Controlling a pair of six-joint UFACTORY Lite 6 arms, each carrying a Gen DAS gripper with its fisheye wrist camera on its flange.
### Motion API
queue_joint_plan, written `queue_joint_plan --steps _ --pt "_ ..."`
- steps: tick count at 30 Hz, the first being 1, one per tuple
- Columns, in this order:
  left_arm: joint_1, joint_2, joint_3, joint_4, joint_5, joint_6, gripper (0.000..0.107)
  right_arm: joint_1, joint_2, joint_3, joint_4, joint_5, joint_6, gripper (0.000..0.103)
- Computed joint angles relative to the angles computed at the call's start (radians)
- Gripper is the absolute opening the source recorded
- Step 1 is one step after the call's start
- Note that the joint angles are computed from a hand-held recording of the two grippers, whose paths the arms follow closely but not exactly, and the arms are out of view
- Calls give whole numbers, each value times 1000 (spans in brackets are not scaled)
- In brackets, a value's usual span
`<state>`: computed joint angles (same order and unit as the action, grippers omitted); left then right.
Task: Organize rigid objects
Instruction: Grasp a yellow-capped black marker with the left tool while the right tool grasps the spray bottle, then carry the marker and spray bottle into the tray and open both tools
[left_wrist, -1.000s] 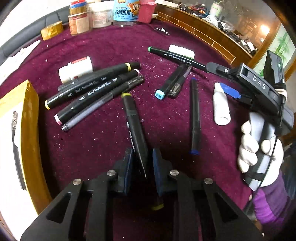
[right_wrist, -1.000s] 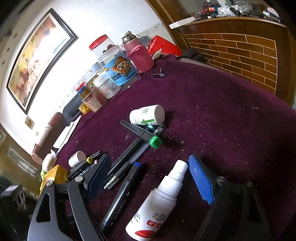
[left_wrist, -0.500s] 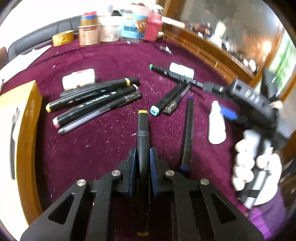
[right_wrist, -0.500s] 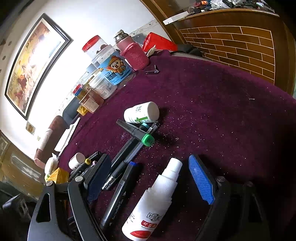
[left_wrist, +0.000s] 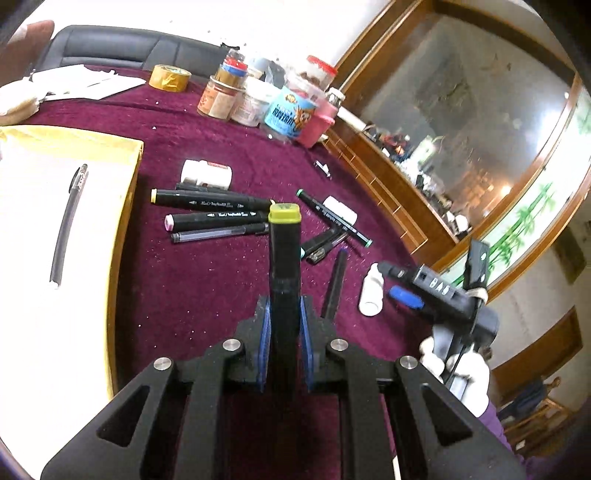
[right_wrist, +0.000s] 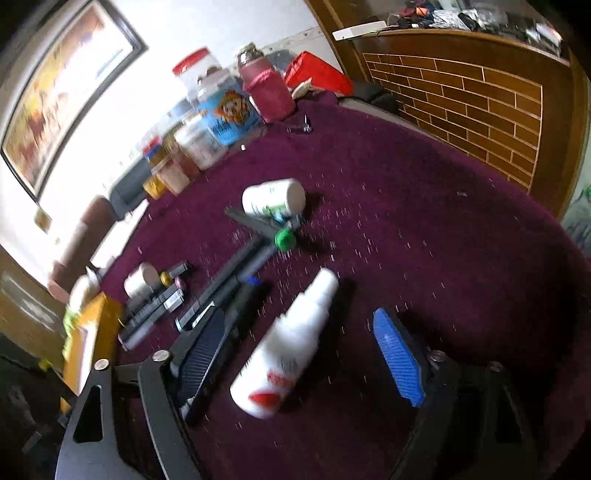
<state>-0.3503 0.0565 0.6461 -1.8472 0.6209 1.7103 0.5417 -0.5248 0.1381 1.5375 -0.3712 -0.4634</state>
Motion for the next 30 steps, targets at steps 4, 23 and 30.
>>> queue_joint_plan --steps 4,23,30 --pt "51 -43 -40 26 61 -10 12 75 165 95 87 -45 -62 44" --pt "808 -85 -21 448 518 -137 12 232 51 177 237 -9 -210 26" --pt "796 76 164 509 414 -181 12 303 408 526 -84 115 29 26"
